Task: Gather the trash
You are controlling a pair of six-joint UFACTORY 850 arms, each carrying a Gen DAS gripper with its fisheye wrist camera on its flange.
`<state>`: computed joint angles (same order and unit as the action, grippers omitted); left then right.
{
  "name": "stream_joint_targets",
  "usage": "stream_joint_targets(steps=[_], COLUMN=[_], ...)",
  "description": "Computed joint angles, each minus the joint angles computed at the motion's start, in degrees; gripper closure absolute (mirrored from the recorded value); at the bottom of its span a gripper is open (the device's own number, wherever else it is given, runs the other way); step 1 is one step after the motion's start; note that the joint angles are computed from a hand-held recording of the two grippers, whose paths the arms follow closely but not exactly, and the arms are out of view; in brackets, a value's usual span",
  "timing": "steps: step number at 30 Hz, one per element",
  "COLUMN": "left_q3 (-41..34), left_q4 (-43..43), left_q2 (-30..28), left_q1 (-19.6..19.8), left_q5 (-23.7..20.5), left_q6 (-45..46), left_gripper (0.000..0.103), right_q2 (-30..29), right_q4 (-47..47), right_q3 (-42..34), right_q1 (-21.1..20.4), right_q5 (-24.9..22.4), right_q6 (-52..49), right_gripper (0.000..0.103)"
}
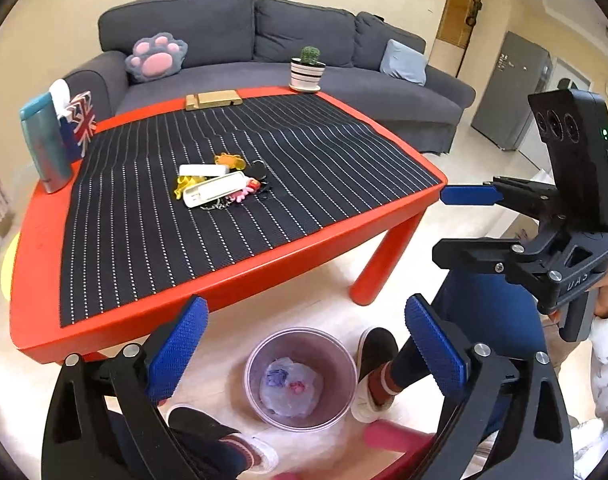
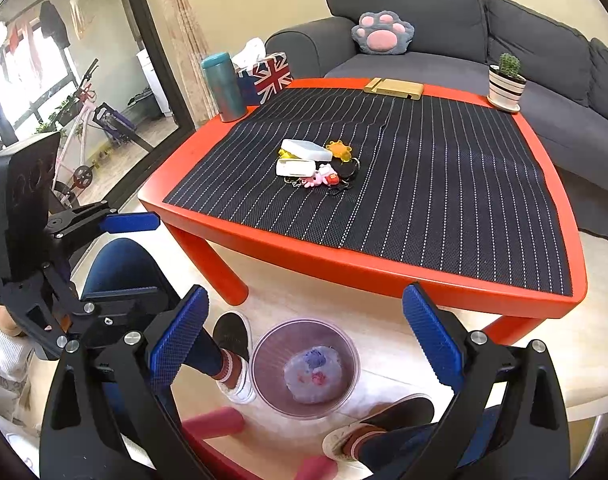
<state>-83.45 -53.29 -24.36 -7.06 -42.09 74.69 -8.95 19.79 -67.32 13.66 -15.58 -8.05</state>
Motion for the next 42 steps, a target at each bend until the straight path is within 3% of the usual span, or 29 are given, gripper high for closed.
stream_joint_targets(steps=[22,42], left_q3=[-3.5,-23.2], left_q4=[0.8,9.8], left_q2=[-2.1,-15.3], left_q1=[0.6,-0.6], left_q5=[2.1,-1.2], left_q6=[-4.2,-18.5], left_gripper=[0.008,0.008], right_q2=[-1.3,-8.1], right_q4=[2.1,0.7], right_q3=[-1.7,-12.1], right_q1=[-0.4,-3.0], right_q5=[-0.6,-5.0], right_q6=[-2.4,-3.2], right_gripper=[0.007,0.007])
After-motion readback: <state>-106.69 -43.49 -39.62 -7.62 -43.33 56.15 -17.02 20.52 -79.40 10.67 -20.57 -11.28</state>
